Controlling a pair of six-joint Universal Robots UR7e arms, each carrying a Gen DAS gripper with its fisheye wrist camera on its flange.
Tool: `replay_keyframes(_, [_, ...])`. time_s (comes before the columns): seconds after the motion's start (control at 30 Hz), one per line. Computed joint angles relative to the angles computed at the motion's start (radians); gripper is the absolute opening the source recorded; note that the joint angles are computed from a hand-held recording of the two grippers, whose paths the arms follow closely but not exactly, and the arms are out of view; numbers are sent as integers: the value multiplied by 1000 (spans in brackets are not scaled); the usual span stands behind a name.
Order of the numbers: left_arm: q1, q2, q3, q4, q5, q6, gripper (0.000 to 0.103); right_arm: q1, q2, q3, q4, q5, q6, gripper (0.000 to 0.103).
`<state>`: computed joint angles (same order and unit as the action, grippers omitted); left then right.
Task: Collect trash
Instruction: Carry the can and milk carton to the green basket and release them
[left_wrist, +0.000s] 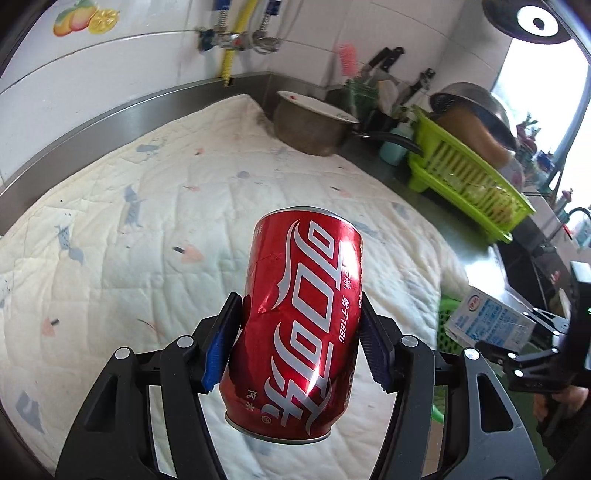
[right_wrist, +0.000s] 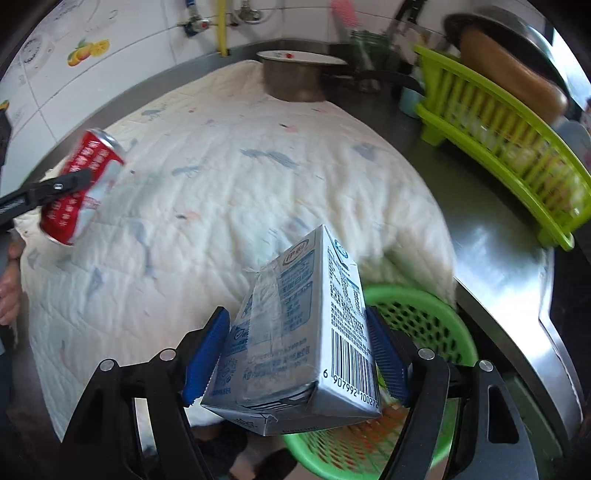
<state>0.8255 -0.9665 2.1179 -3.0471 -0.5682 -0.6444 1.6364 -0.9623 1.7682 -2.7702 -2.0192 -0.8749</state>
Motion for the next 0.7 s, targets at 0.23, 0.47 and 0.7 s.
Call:
replay_keyframes(0.23, [-66, 117, -71, -25, -66, 3, 60, -88, -48, 13, -43, -80, -37, 73])
replay_keyframes(0.47, [-76, 270, -218, -17, -180, 50, 60, -135, -105, 41, -79, -81, -61, 82])
replay_keyframes(0.7, [-58, 408, -390, 70, -293, 69, 61, -160, -208, 68, -58, 20, -51, 86])
